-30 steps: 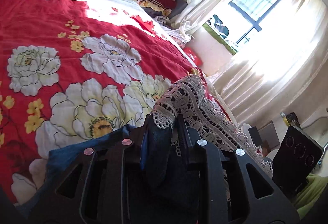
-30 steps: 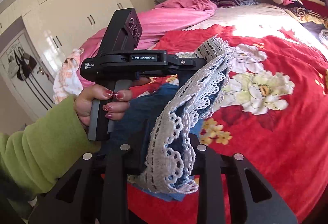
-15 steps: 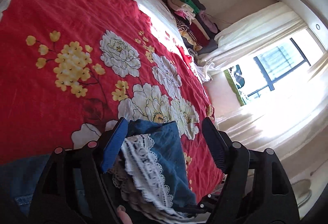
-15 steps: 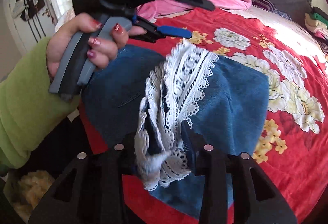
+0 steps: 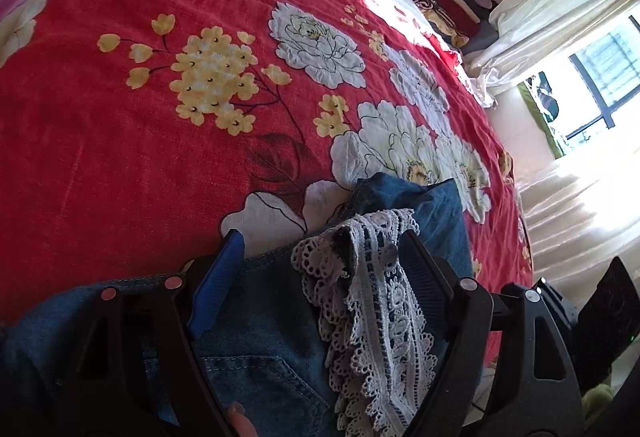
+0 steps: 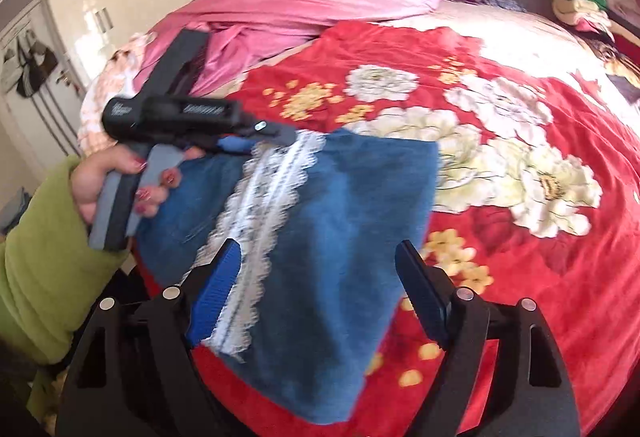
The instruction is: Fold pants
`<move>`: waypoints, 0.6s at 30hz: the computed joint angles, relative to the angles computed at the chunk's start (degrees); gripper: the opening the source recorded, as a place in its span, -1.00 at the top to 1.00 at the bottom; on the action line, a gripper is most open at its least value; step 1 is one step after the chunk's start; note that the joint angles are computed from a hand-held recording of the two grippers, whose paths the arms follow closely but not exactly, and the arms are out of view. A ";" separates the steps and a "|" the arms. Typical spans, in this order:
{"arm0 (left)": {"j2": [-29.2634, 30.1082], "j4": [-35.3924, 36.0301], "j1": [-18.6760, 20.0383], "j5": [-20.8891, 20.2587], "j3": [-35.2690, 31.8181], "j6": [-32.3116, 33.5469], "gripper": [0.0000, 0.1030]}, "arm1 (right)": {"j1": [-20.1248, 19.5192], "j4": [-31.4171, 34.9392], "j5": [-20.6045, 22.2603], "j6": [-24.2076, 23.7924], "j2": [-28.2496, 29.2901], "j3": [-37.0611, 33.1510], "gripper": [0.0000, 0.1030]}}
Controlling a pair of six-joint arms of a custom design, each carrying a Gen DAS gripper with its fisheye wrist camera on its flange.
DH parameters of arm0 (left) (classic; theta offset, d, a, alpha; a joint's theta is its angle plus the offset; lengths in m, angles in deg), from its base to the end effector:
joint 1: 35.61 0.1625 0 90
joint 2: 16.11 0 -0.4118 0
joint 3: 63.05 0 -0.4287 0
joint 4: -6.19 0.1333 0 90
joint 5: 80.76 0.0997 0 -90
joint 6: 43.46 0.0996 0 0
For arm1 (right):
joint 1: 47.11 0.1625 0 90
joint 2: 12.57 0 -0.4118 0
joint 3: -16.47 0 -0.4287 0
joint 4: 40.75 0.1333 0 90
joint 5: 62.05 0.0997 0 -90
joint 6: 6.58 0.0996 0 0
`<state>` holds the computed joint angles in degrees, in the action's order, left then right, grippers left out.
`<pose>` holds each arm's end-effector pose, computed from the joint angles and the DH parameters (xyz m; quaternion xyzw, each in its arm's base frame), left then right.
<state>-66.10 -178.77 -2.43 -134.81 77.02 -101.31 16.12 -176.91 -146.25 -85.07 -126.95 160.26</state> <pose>-0.2050 -0.3632 -0.0226 -0.0217 0.9502 -0.2814 0.1323 -0.0195 -0.3570 0.2609 0.4376 -0.8859 0.1281 0.0852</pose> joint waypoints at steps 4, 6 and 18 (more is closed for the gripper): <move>0.35 0.56 -0.08 0.31 -0.25 -0.79 -0.42 | 2.98 -4.93 -2.63 9.93 10.39 -6.02 -0.52; 0.43 -1.47 0.20 -0.86 0.00 -0.19 -0.42 | 4.25 -4.56 -2.99 13.54 15.44 -9.20 -0.52; -0.66 2.00 -3.23 2.86 -0.52 0.28 0.61 | 3.58 5.44 3.24 14.02 23.04 -16.55 0.68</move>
<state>-66.75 -176.76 -5.66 -131.95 76.50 -101.03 19.70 -171.48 -143.01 -71.04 -103.91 143.71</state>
